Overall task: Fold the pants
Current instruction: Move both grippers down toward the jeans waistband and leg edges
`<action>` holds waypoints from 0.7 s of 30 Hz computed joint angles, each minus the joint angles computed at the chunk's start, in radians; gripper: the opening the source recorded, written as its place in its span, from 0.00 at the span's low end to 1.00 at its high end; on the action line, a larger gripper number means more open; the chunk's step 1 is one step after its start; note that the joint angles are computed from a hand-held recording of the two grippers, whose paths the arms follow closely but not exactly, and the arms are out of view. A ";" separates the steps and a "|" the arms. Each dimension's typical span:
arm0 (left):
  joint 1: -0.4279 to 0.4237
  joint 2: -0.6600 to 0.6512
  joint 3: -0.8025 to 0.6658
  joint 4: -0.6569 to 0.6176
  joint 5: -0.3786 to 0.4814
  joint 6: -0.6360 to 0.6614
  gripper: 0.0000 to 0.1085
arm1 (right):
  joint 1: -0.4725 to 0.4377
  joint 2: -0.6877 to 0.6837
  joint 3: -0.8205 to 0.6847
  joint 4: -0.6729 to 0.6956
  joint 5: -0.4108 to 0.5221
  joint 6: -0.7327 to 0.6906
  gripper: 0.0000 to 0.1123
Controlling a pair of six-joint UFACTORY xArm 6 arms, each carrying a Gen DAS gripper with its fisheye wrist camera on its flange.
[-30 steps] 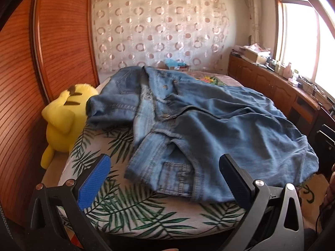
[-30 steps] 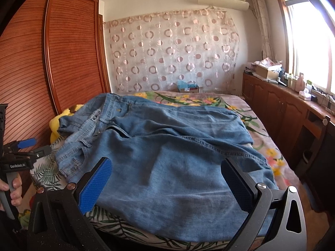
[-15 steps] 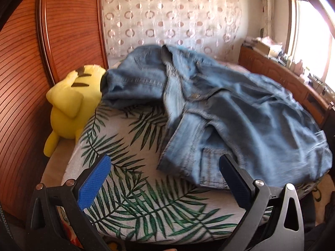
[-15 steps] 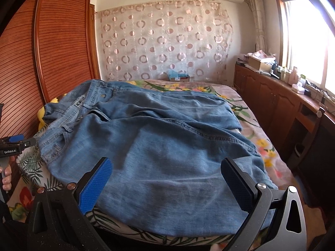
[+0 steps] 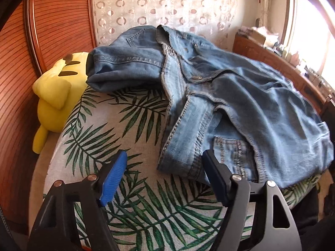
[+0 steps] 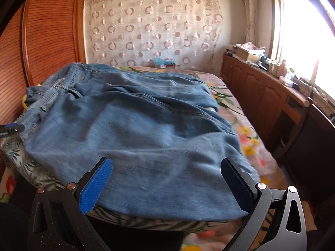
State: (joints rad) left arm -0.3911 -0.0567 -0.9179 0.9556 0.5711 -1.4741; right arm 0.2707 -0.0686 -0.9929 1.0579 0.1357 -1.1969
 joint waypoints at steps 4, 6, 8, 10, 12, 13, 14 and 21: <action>0.005 0.013 -0.007 -0.026 -0.008 0.027 0.65 | -0.049 -0.019 0.030 -0.103 0.014 0.107 0.92; 0.005 0.011 -0.005 -0.025 -0.008 0.027 0.64 | -0.074 -0.031 0.042 -0.152 0.030 0.159 0.91; 0.007 0.012 -0.003 -0.033 -0.011 0.031 0.64 | -0.093 -0.043 0.050 -0.199 0.049 0.209 0.89; 0.011 0.013 -0.001 -0.031 -0.016 0.029 0.64 | -0.108 -0.051 0.050 -0.232 0.073 0.247 0.88; 0.009 0.018 -0.009 -0.037 -0.008 0.035 0.64 | -0.125 -0.055 0.044 -0.261 0.109 0.279 0.86; 0.008 0.020 -0.011 -0.037 -0.006 0.034 0.64 | -0.132 -0.058 0.041 -0.258 0.131 0.279 0.85; 0.007 0.022 -0.013 -0.036 -0.004 0.033 0.64 | -0.135 -0.052 0.032 -0.268 0.143 0.291 0.84; 0.023 0.003 0.017 -0.022 -0.097 0.014 0.40 | -0.175 -0.047 -0.002 -0.276 0.252 0.300 0.71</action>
State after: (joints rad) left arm -0.3678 -0.0541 -0.9006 0.9340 0.4737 -1.4604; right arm 0.0960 -0.1154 -0.9949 0.7822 0.3878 -0.8968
